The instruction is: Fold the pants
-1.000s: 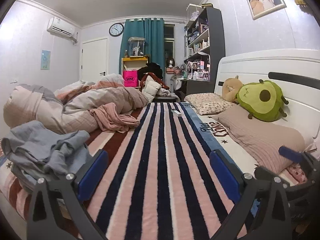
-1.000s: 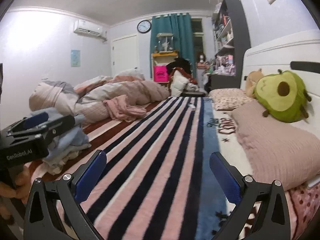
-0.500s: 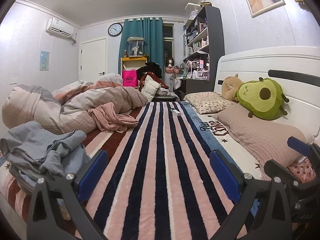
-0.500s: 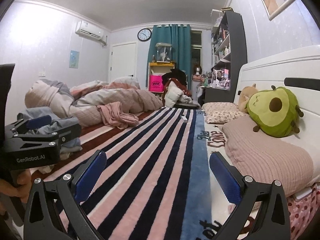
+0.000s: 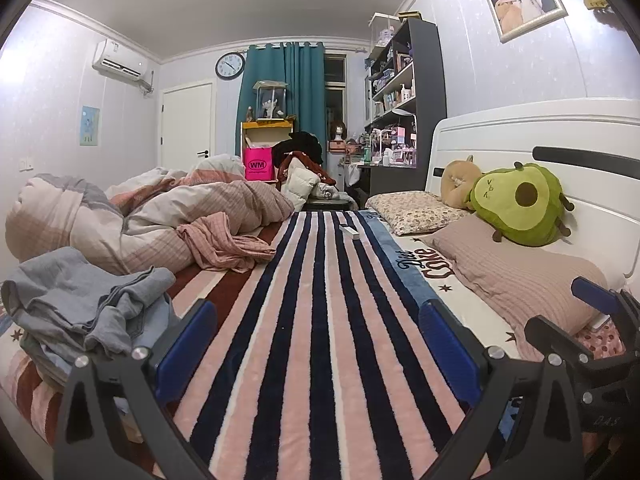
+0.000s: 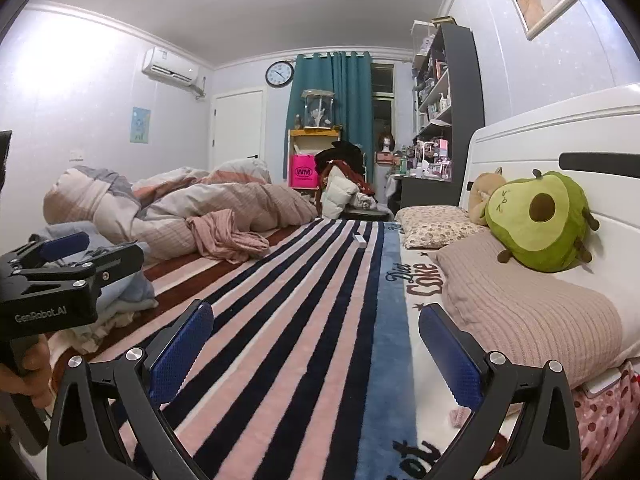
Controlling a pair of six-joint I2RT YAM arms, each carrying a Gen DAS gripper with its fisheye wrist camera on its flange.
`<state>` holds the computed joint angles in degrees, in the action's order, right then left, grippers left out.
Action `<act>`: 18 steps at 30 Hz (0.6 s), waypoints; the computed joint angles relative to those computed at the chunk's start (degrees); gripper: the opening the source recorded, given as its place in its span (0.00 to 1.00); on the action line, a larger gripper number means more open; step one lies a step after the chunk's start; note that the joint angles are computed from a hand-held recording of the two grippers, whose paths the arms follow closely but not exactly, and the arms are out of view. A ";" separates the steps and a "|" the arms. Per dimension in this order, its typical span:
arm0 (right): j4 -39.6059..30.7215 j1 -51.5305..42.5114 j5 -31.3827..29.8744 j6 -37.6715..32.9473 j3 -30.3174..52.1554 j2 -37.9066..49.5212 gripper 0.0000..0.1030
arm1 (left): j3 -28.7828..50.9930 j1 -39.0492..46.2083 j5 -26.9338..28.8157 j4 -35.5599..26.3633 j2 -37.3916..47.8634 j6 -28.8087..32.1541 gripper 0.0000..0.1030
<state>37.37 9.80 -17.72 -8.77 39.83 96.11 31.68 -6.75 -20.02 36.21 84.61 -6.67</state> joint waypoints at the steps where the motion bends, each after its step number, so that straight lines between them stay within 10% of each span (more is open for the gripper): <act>1: -0.03 -0.01 -0.03 0.09 -0.05 -0.12 1.00 | -0.11 -0.22 -0.20 -0.03 -0.14 0.03 0.97; 18: -2.13 0.55 -0.64 0.88 0.70 -0.65 1.00 | -0.66 -0.39 -0.78 -1.01 -1.73 0.35 0.98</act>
<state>35.24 10.35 -18.36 -7.89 40.54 95.47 31.02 -7.14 -20.80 35.19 82.88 -6.32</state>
